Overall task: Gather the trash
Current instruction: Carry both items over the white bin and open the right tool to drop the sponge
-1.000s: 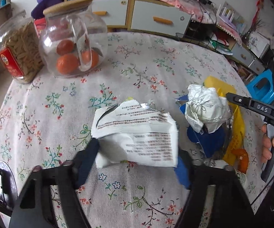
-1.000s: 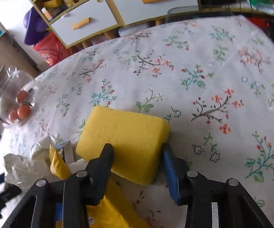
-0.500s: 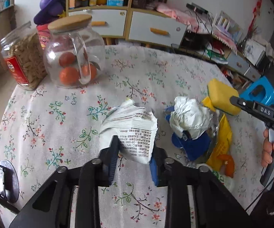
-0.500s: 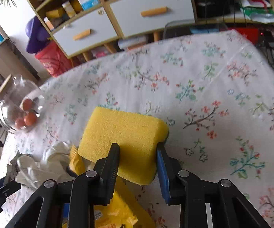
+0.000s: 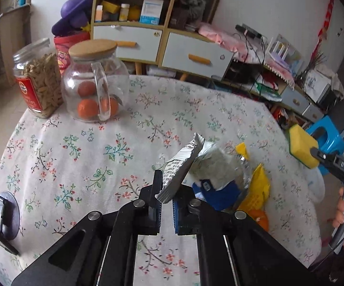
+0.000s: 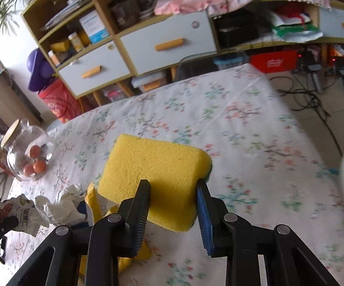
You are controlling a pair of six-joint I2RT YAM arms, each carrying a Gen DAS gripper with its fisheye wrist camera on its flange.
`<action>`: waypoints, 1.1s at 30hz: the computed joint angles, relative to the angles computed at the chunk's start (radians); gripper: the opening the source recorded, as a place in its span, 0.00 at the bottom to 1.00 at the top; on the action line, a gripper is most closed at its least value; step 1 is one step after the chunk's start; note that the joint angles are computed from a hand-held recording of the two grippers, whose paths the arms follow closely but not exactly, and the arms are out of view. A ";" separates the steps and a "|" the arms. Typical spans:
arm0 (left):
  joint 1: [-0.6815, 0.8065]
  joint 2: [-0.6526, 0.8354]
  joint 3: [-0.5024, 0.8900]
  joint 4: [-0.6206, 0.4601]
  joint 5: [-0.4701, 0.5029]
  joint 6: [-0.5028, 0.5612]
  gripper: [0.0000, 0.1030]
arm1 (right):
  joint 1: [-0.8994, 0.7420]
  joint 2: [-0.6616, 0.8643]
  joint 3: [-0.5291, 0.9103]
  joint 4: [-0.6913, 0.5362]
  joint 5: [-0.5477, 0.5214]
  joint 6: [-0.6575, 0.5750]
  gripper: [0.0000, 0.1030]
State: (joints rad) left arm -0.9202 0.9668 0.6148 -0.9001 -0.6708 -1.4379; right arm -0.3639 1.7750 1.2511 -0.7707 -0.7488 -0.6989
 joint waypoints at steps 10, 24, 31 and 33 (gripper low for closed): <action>-0.069 0.115 0.118 0.080 -0.034 0.007 0.07 | -0.168 0.108 0.200 -0.157 -0.030 -0.108 0.33; -0.069 0.459 0.346 0.334 0.037 0.224 0.07 | -0.361 0.323 0.538 -0.327 -0.007 -0.189 0.33; -0.052 0.614 0.449 0.430 0.113 0.289 0.07 | -0.430 0.450 0.722 -0.367 0.026 -0.189 0.33; -0.053 0.672 0.502 0.431 0.128 0.312 0.07 | -0.440 0.491 0.782 -0.380 0.036 -0.182 0.33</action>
State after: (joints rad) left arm -0.9732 1.6393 1.1170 -0.4691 -0.5430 -1.1262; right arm -0.8043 2.2663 2.0332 -1.1509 -0.7125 -0.8806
